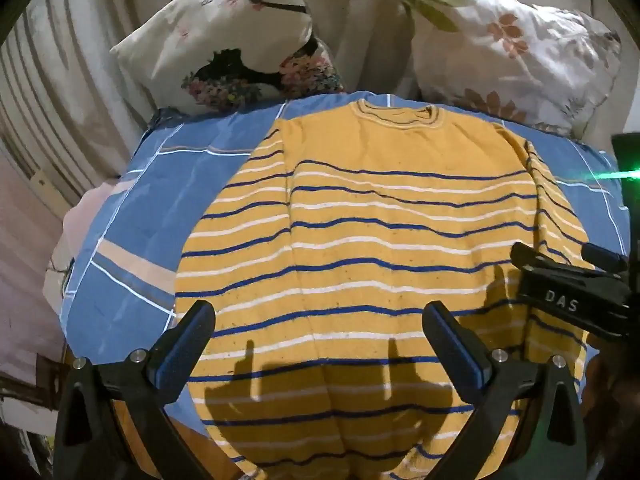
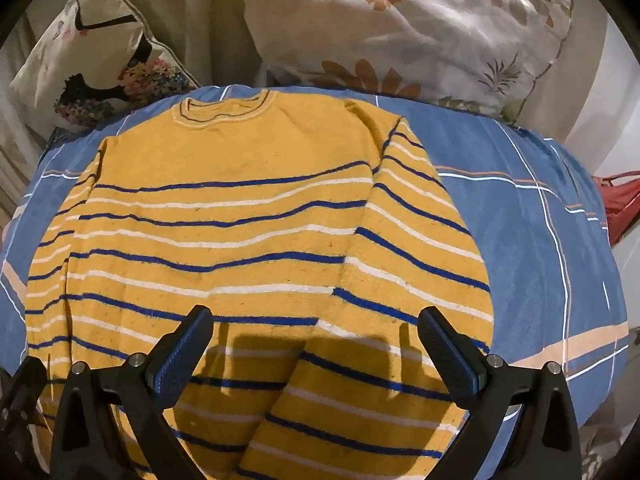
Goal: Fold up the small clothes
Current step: 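Move the right tool toward the cuff of a sweater sleeve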
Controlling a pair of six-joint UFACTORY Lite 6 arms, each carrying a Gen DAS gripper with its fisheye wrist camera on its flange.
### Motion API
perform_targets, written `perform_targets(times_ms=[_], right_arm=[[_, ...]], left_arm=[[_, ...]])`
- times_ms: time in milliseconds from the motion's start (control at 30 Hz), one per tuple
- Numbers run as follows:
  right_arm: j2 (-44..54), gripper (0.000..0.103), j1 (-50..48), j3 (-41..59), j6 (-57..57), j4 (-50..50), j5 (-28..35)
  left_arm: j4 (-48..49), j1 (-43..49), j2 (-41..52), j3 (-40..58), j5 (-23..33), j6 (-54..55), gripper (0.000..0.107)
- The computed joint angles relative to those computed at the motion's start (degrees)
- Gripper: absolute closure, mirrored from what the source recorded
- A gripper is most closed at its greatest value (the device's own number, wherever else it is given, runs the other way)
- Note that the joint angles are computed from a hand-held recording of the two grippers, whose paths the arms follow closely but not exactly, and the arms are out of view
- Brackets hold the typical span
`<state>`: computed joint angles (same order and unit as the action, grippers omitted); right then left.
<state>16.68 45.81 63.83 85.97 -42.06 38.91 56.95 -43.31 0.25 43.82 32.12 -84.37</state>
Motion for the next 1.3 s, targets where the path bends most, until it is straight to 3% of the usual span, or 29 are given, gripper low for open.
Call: perform_targets(times_ms=[100, 267, 667, 833, 1200, 1300], right_arm=[[0.53, 0.000, 0.28, 0.84, -0.54, 0.15, 0.53], [-0.08, 0.000, 0.11, 0.40, -0.41, -0.93, 0.89], [7.91, 0.002, 0.86, 10.66, -10.71, 2.06, -0.32], [8.02, 0.002, 2.04, 11.09, -11.74, 2.24, -0.92], [0.05, 0.008, 3.29, 0.30, -7.90, 0.98, -5.80], [-2.52, 0.011, 2.80, -3.29, -6.44, 1.34, -8.01]], left_arm=[[-5.28, 2.60, -1.62, -0.28, -4.40, 7.65, 0.004], [-7.71, 3.19, -4.14, 0.15, -3.27, 9.78, 0.008], [-1.17, 8.76, -17.59, -7.26, 6.86, -1.15, 0.008], [2.88, 13.76, -23.29, -9.46, 3.52, -4.20, 0.008], [9.74, 2.99, -17.99, -5.36, 16.49, -16.17, 0.007], [7.92, 3.55, -15.80, -3.66, 14.45, -13.16, 0.007]])
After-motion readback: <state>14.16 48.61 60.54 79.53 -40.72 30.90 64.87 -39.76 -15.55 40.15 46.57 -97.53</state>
